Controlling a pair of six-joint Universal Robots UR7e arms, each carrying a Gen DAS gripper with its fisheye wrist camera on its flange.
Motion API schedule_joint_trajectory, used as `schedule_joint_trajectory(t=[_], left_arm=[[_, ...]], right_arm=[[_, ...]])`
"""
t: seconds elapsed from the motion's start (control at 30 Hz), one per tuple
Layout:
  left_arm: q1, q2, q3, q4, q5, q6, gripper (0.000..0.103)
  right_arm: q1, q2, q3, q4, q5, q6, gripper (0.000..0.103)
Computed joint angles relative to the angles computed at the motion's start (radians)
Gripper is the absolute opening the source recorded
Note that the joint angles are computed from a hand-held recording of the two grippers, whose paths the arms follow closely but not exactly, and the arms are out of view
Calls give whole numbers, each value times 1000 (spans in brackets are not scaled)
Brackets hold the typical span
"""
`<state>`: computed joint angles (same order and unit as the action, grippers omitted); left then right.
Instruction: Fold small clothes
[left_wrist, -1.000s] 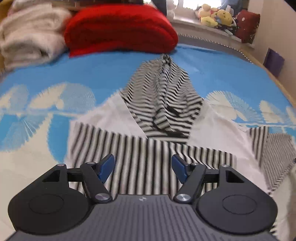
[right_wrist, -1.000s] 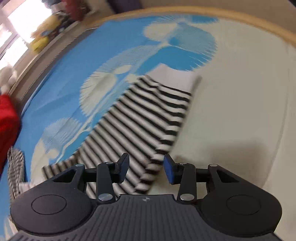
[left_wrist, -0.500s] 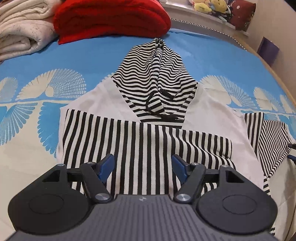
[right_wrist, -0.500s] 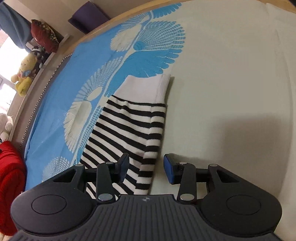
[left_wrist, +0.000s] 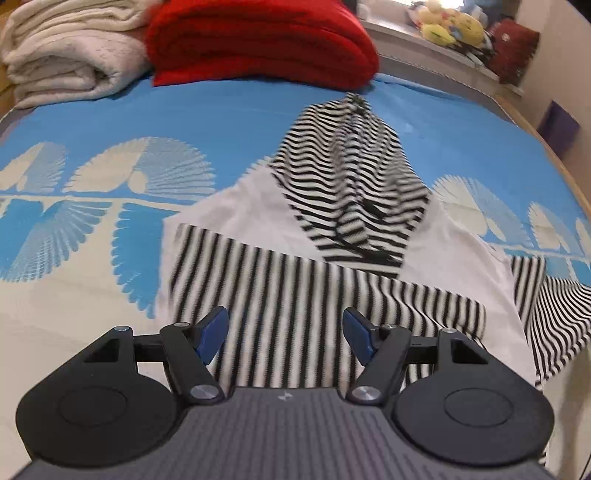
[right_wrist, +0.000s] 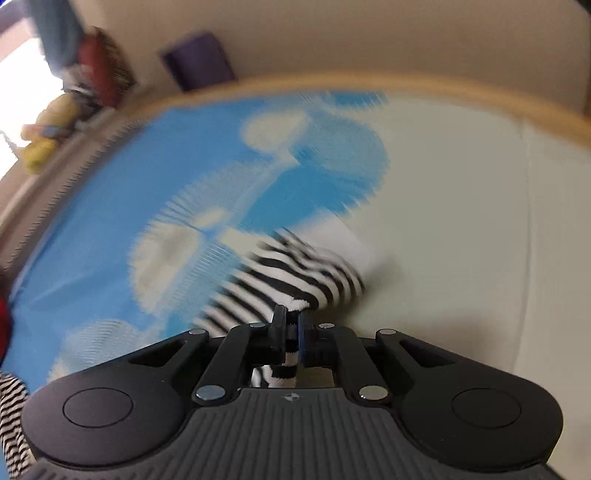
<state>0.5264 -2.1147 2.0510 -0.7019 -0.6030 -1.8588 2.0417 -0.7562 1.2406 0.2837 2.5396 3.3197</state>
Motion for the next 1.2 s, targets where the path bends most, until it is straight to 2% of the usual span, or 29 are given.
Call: schedule_joint_trajectory(t=[0.1,0.17,0.23,0.33,0.4,0.53,0.57,0.63,0.7,0.77,0.8,0.83,0.87,0.9,0.93,1.0,1.07,1.13,1.2], left_arm=[[-9,-14,-40,103,-10,-97,74],[-18,-25,-72,187,-15,-170,73],[-27,-33,-103,269,-24,-251,73],[-29,-45,-138,345,-40,-336,73],[-22,-58,-148,345,-45,-343,73],[-28,-82,-159,322,-46,-331,73],[-30,-87,-159,311,-46,-322,73],[-32,-99,-154,286,-46,-302,73],[-22,-103,-140,253,-46,-272,70],[-4,-102,-117,185,-43,-200,54],[6,-103,-104,145,-37,-160,49],[15,-102,-89,100,-31,-113,39],[22,-100,-73,55,-24,-62,33],[28,-95,-56,7,-17,-7,32],[34,-90,-39,-43,-11,49,32],[46,-81,1,-164,2,164,32],[60,-72,45,-306,10,283,32],[75,-54,87,-434,12,383,33],[94,-28,130,-564,9,491,35]], right_arm=[[105,9,48,-168,-75,-269,5],[160,33,61,-150,-210,-350,5],[214,82,50,-57,-364,-396,5],[256,196,-20,207,-612,-449,6],[265,276,-81,387,-715,-483,7],[279,333,-156,523,-687,-430,12],[286,330,-175,533,-659,-383,13],[298,335,-242,575,-596,-226,30],[290,332,-302,620,-577,-63,38],[263,281,-261,581,-621,13,38],[252,245,-205,522,-635,19,38],[242,216,-153,458,-632,8,38],[236,208,-133,435,-602,-1,38],[239,234,-145,454,-532,23,38],[232,258,-172,498,-503,61,38],[203,279,-183,540,-518,137,38],[194,296,-186,559,-496,129,38],[195,314,-186,566,-451,71,38],[187,318,-175,587,-439,72,38]])
